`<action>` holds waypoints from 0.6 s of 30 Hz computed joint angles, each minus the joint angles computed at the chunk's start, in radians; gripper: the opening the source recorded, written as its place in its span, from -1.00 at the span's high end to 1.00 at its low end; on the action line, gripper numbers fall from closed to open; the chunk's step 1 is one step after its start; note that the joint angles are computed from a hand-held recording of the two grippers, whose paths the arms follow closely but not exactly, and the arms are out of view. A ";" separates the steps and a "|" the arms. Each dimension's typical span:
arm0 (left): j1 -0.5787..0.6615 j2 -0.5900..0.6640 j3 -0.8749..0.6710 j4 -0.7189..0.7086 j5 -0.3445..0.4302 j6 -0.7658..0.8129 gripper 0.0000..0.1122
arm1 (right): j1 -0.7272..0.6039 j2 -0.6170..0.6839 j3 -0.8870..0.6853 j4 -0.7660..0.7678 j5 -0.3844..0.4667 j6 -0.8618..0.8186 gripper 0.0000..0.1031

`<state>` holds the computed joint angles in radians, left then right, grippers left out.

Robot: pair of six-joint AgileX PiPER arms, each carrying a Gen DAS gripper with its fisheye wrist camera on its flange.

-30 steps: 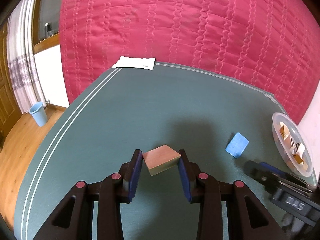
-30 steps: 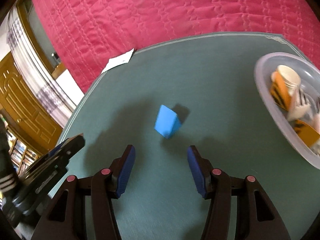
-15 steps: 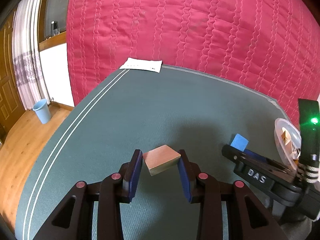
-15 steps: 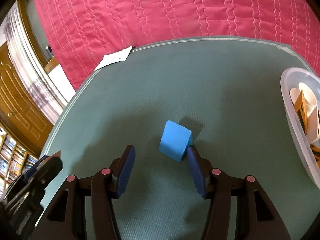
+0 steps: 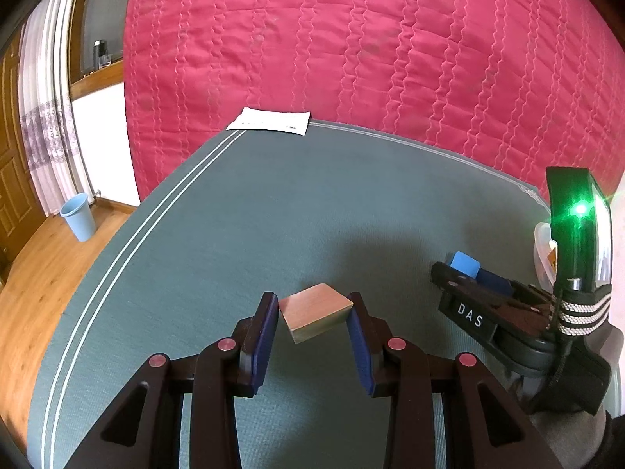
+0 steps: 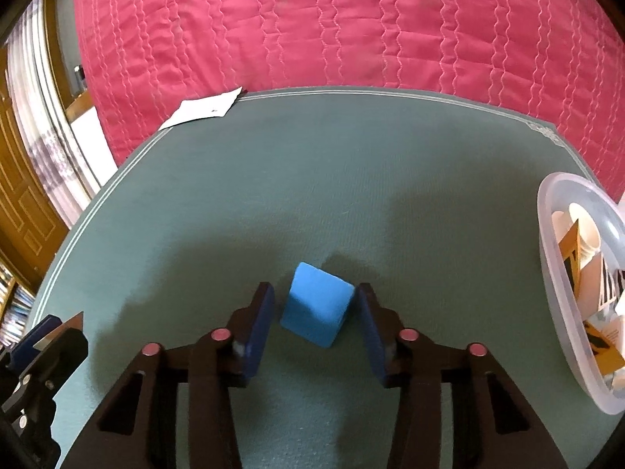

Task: Organize rigid objects
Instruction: 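Grasp the blue cube with the right gripper while the left gripper holds the tan wedge, then carry the blue cube into the clear bowl and open the right gripper while left holds the wedge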

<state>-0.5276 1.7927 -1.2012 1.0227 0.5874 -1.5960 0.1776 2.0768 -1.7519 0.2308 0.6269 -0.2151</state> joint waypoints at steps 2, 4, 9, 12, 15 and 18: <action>0.001 0.002 -0.002 -0.003 0.000 0.003 0.32 | -0.007 -0.003 0.005 0.013 -0.002 -0.013 0.28; 0.001 0.001 -0.001 -0.007 0.001 0.005 0.32 | -0.016 -0.007 0.014 0.034 -0.004 -0.031 0.28; 0.000 0.003 -0.004 -0.004 0.001 0.004 0.32 | -0.042 -0.040 0.067 0.095 -0.017 -0.082 0.28; -0.001 0.004 -0.003 0.002 -0.003 0.001 0.32 | -0.067 -0.078 0.125 0.164 -0.027 -0.137 0.28; -0.004 0.003 0.000 0.007 -0.005 -0.001 0.32 | -0.086 -0.126 0.184 0.233 -0.040 -0.195 0.28; -0.008 0.001 0.004 0.012 -0.006 -0.003 0.32 | -0.101 -0.168 0.235 0.289 -0.055 -0.250 0.28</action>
<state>-0.5353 1.7941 -1.1968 1.0349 0.5811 -1.5985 0.0762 1.9090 -1.5174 0.5198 0.5719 -0.4652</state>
